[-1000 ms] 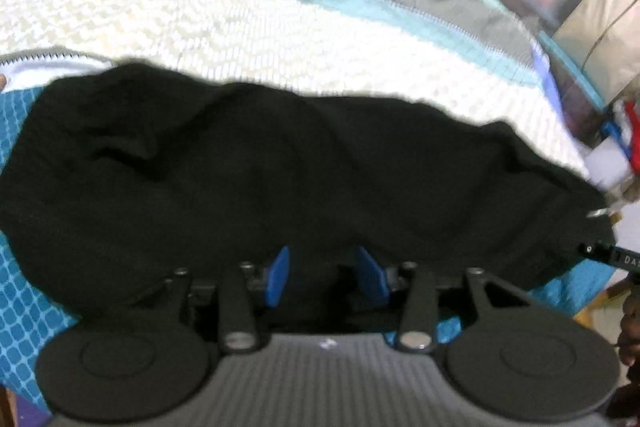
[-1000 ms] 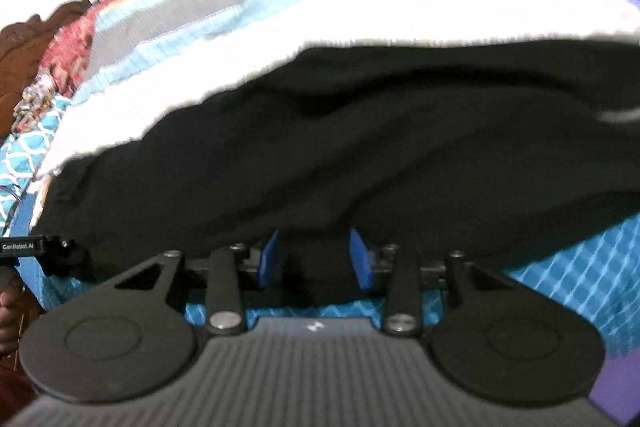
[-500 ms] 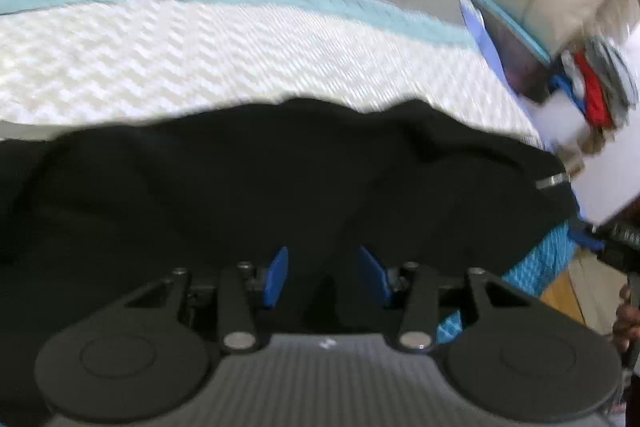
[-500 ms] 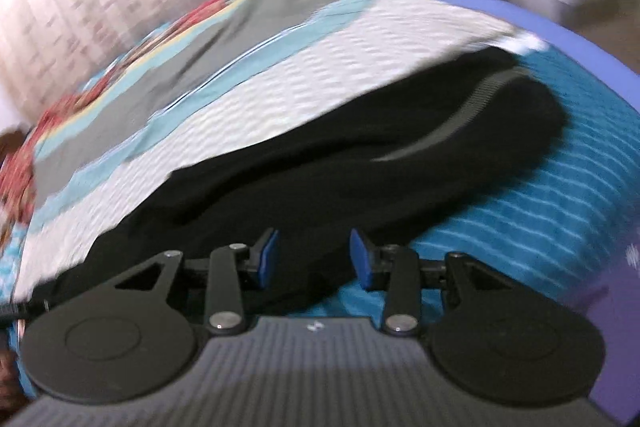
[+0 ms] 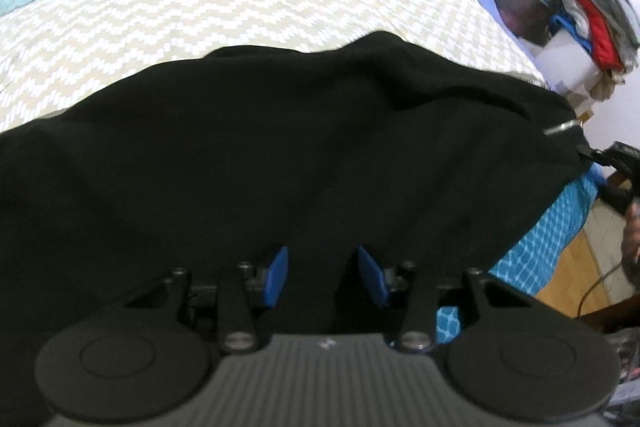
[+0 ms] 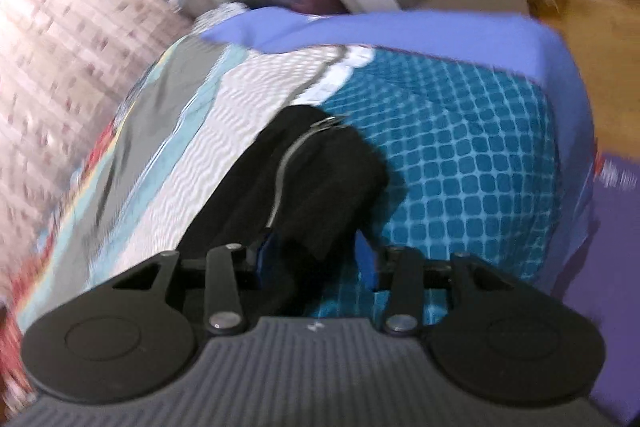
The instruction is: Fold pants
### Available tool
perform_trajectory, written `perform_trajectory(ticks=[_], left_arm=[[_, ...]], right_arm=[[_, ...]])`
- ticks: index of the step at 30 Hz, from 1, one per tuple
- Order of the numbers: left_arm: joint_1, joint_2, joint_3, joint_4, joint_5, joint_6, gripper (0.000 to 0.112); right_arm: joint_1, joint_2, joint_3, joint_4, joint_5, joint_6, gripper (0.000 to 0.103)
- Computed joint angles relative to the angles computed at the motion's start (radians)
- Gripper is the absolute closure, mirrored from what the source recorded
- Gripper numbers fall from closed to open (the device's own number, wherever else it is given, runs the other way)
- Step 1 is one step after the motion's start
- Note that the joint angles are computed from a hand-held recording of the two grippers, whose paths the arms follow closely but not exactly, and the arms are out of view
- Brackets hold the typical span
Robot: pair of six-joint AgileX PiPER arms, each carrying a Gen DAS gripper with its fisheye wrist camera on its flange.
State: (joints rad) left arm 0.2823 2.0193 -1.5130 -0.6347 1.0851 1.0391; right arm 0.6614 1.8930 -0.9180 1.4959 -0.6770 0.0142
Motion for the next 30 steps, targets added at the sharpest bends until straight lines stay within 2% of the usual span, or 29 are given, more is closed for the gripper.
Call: perform_trajectory(ticks=[1, 2, 4, 5, 6, 8, 9, 11, 12, 13, 14, 16, 19, 23, 24, 26, 28, 30], left_arm=[[-0.009, -0.012, 0.022, 0.014, -0.027, 0.008, 0.074], [-0.024, -0.023, 0.048, 0.028, -0.066, 0.022, 0.075], [-0.038, -0.049, 0.091, 0.034, -0.113, 0.051, 0.075], [-0.042, -0.055, 0.094, 0.042, -0.115, 0.048, 0.075], [-0.046, -0.059, 0.09, 0.052, -0.111, 0.041, 0.075], [-0.05, -0.053, 0.053, 0.066, -0.076, 0.018, 0.075], [-0.051, -0.045, 0.028, 0.056, -0.054, 0.01, 0.074], [-0.055, -0.03, -0.033, 0.017, -0.016, 0.001, 0.073], [-0.063, -0.021, -0.066, 0.002, -0.007, -0.005, 0.073], [-0.075, -0.01, -0.099, -0.007, -0.002, -0.016, 0.073], [-0.095, 0.008, -0.146, -0.009, 0.006, -0.043, 0.074], [-0.14, 0.06, -0.253, 0.003, 0.025, -0.104, 0.075], [-0.212, 0.163, -0.394, 0.056, 0.022, -0.199, 0.076], [-0.31, 0.283, -0.509, 0.216, -0.085, -0.356, 0.079], [-0.323, 0.321, -0.557, 0.247, -0.098, -0.412, 0.081], [-0.32, 0.367, -0.639, 0.241, -0.075, -0.5, 0.081], [-0.33, 0.366, -0.656, 0.262, -0.076, -0.551, 0.08], [-0.338, 0.332, -0.608, 0.268, -0.099, -0.529, 0.079]], right_arm=[[-0.028, 0.005, 0.003, -0.045, 0.042, 0.038, 0.097], [-0.037, 0.011, -0.003, -0.064, 0.058, 0.036, 0.097], [-0.012, -0.001, -0.004, -0.01, -0.022, -0.077, 0.098], [0.01, -0.006, -0.002, 0.022, -0.083, -0.108, 0.098], [0.009, -0.008, 0.007, 0.042, -0.103, -0.099, 0.098], [0.001, -0.01, 0.049, 0.02, -0.078, 0.001, 0.097], [0.0, -0.004, 0.056, 0.005, -0.064, 0.02, 0.097], [0.028, -0.004, 0.092, -0.068, -0.094, 0.098, 0.088], [0.048, -0.008, 0.121, -0.109, -0.132, 0.175, 0.078], [0.064, -0.013, 0.152, -0.141, -0.168, 0.247, 0.058], [0.079, -0.015, 0.173, -0.151, -0.204, 0.3, 0.052], [0.092, -0.02, 0.21, -0.171, -0.25, 0.379, 0.05], [0.03, -0.025, 0.235, -0.299, -0.228, 0.486, 0.05], [-0.02, -0.009, 0.237, -0.399, -0.196, 0.56, 0.05], [-0.039, 0.005, 0.234, -0.45, -0.194, 0.611, 0.05], [-0.067, 0.028, 0.227, -0.542, -0.199, 0.69, 0.05], [-0.087, 0.047, 0.2, -0.575, -0.196, 0.7, 0.05], [-0.11, 0.071, 0.162, -0.587, -0.176, 0.687, 0.051]])
